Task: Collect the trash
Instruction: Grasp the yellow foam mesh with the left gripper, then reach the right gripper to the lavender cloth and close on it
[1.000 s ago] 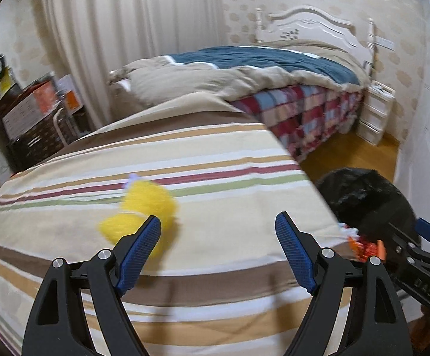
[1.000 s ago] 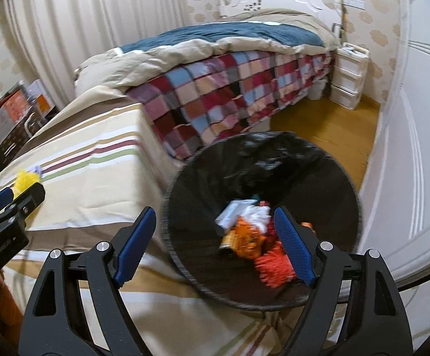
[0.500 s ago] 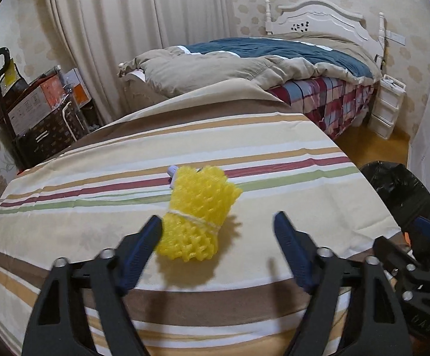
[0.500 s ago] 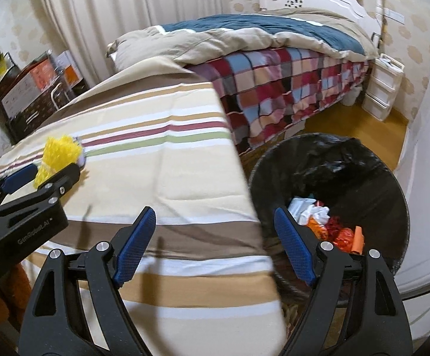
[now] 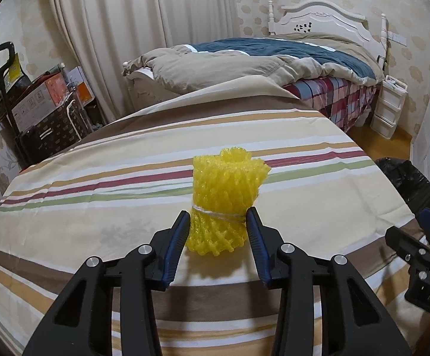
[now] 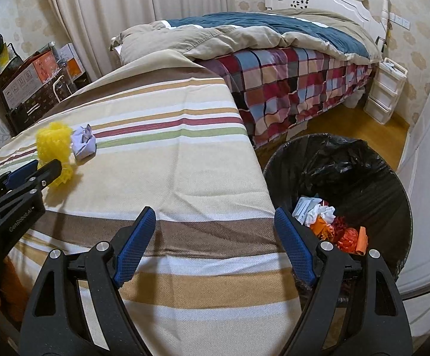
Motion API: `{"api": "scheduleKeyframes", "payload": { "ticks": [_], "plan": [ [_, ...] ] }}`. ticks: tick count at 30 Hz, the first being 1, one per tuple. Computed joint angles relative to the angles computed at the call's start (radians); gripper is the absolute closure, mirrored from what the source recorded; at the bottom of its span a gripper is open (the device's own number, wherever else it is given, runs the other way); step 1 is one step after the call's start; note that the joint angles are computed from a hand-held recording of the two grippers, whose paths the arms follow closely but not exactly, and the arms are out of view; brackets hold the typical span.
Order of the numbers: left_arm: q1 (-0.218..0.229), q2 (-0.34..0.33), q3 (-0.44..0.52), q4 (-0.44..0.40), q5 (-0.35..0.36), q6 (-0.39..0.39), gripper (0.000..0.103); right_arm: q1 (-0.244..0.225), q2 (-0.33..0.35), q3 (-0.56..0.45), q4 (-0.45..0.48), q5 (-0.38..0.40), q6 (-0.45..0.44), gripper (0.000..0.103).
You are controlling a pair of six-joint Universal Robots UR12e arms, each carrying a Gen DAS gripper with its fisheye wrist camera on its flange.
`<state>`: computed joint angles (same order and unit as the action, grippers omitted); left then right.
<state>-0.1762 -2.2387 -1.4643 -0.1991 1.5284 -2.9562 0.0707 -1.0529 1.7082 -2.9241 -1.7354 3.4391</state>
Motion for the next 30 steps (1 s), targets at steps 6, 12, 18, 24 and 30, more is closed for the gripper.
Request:
{"api": "scheduleKeyframes", "payload": {
  "ticks": [6,12,18,24,30],
  "plan": [
    [0.026,0.005,0.003,-0.056,-0.033,-0.068,0.061,0.0,0.0,0.0,0.001,0.001,0.0,0.023],
    [0.049,0.005,0.013,-0.097,-0.081,-0.121,0.061,0.003,0.002,-0.003,0.006,-0.003,-0.006,0.023],
    [0.054,-0.001,0.022,-0.091,-0.076,-0.149,0.043,0.009,0.007,-0.014,0.02,-0.003,-0.015,0.023],
    [0.064,-0.016,0.05,-0.115,-0.103,-0.158,0.041,0.013,0.015,-0.03,0.038,0.001,-0.026,0.023],
    [0.067,-0.025,0.063,-0.115,-0.113,-0.136,0.059,0.024,0.03,-0.058,0.053,0.011,-0.045,0.023]
  ]
}}
